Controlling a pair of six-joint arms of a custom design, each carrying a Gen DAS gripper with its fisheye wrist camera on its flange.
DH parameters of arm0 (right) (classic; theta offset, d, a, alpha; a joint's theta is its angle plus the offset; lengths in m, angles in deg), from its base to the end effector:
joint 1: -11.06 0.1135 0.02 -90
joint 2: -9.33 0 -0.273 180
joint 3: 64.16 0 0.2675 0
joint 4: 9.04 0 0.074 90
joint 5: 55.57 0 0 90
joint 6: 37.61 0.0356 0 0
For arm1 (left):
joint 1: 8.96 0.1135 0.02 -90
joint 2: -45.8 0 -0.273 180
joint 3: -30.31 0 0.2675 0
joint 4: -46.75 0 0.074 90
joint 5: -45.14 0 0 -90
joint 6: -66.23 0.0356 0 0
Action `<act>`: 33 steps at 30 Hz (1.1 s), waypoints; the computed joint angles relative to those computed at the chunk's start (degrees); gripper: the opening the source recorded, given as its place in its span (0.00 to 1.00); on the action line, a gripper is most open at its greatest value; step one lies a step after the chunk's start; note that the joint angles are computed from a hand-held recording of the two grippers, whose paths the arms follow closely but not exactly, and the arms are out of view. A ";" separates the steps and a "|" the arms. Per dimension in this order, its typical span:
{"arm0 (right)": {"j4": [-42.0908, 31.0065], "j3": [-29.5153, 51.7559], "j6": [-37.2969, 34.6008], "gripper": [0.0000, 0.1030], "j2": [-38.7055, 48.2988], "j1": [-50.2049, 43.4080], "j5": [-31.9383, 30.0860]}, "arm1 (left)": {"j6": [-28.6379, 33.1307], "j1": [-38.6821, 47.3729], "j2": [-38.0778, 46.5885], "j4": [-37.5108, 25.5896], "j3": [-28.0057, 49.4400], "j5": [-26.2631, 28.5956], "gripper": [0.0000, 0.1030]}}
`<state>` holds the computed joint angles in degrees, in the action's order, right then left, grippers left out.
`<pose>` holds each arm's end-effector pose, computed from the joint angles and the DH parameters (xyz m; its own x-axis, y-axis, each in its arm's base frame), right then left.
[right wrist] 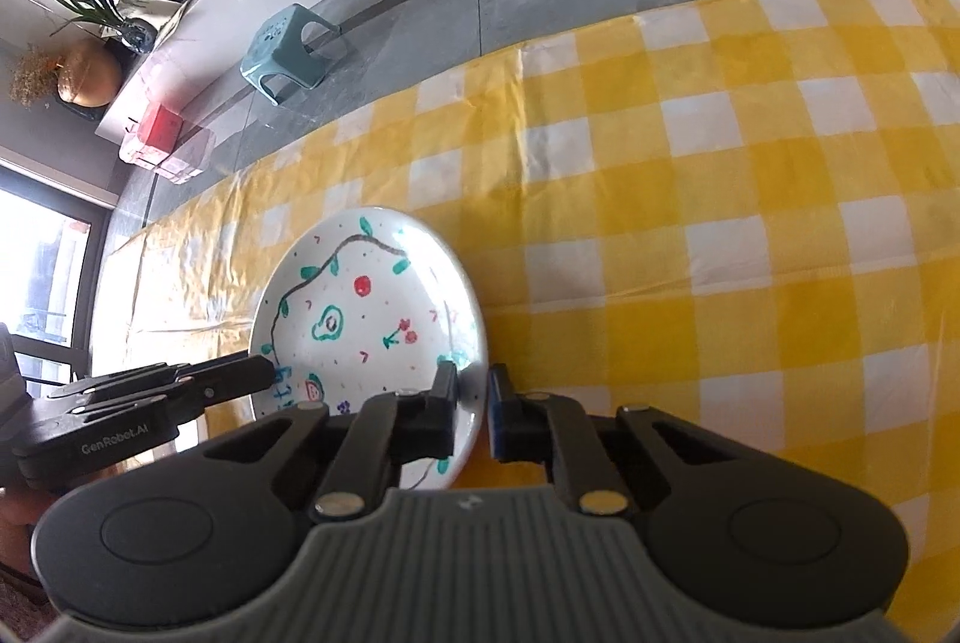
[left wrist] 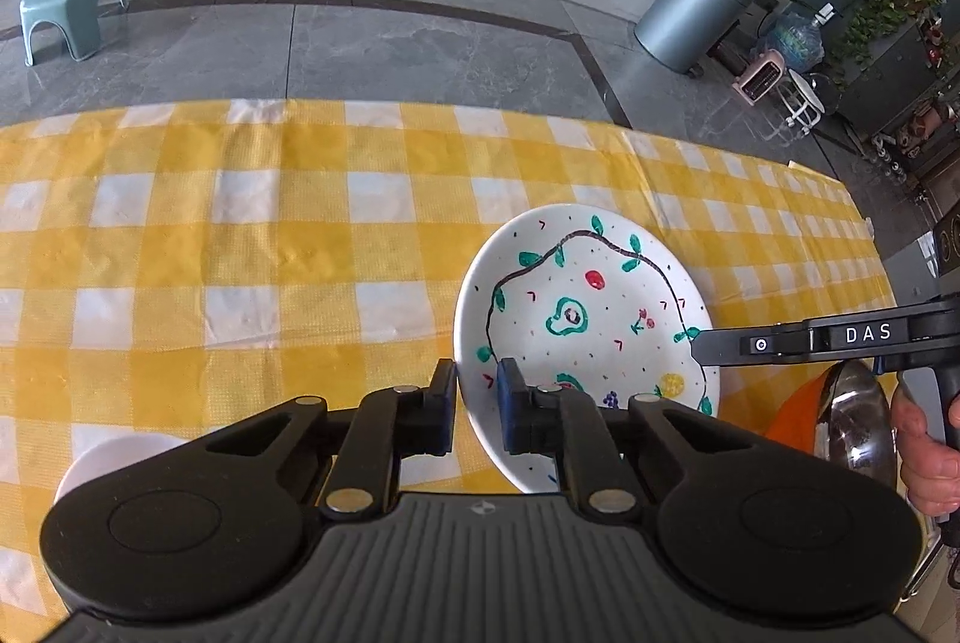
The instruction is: Organize plates and bowls
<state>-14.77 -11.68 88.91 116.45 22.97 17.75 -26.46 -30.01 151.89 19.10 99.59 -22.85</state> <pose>0.2999 0.0737 0.0623 -0.8838 0.3962 -0.2488 0.2357 0.8365 0.4947 0.3274 -0.1403 0.1190 -0.8639 0.2858 -0.4148 0.4437 0.8215 -0.3580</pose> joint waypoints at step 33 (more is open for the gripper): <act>-21.78 -9.68 31.91 0.07 -46.02 47.00 28.31 | -1.17 13.50 -65.38 -37.01 -20.51 -0.75 0.13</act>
<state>-36.55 -21.36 120.82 70.42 69.97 46.06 -27.64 -16.51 86.50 -17.91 79.08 -23.61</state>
